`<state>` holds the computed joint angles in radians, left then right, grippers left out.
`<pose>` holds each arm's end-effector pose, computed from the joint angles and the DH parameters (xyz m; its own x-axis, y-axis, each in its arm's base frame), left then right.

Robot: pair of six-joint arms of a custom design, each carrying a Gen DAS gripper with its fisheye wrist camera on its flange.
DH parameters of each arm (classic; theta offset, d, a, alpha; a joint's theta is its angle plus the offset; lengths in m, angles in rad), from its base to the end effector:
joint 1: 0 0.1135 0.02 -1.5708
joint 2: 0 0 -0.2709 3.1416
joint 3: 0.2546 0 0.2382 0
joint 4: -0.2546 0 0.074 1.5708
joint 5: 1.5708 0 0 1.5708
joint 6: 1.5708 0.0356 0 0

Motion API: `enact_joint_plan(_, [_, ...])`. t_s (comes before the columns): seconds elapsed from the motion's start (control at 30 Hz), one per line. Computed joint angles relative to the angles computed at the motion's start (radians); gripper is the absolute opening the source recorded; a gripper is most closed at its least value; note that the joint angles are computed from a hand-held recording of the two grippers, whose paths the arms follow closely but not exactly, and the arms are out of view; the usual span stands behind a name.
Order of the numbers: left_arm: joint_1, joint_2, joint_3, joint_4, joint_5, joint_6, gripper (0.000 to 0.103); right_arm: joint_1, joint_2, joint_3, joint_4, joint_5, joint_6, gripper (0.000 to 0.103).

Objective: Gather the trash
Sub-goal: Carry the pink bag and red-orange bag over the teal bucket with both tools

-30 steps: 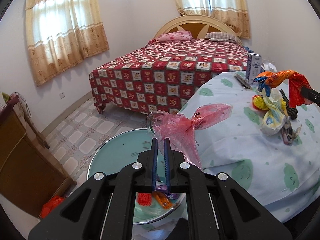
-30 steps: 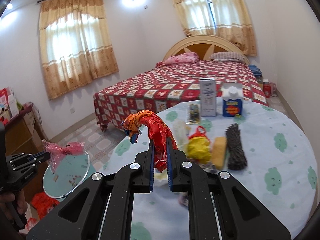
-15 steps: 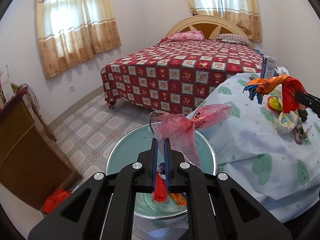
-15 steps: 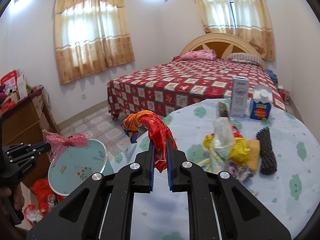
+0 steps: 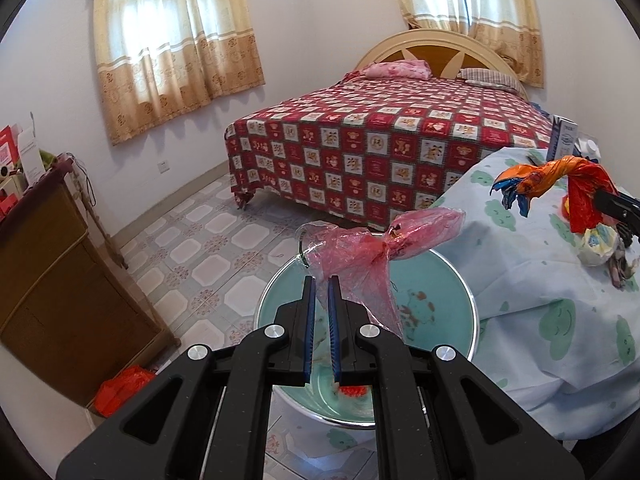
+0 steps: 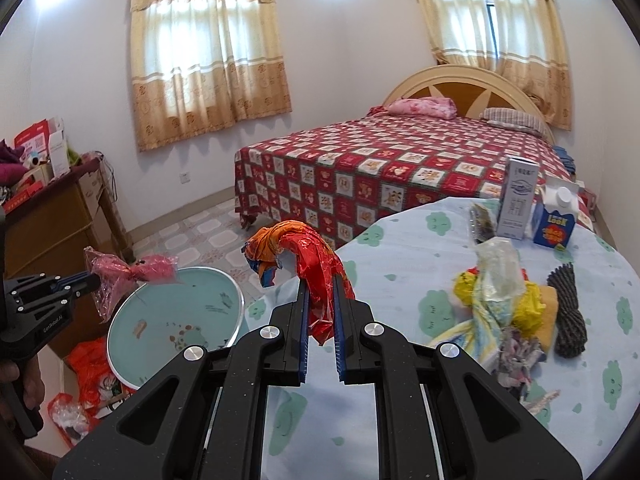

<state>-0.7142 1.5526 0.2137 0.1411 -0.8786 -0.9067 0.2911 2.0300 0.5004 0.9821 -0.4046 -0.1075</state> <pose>0.1401 -0.0852 0.0837 -0.5960 -0.1485 -0.7891 -0.4271 0.8908 0.1549 0.2840 0.0997 0.0729 -0.4329 -0.2327 -0.8709 -0.6359 0.7636 0.1121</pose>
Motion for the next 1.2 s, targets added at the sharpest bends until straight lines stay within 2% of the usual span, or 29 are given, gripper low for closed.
enact_joint_plan(0.73, [0.063, -0.076, -0.093, 0.007, 0.0, -0.017, 0.007, 0.146, 0.024, 0.05, -0.042, 0.074, -0.009, 0.011])
enact_joint_plan(1.2, [0.145, -0.091, -0.15, 0.086, 0.029, 0.029, 0.007, 0.222, 0.042, 0.086, -0.073, 0.105, -0.016, 0.011])
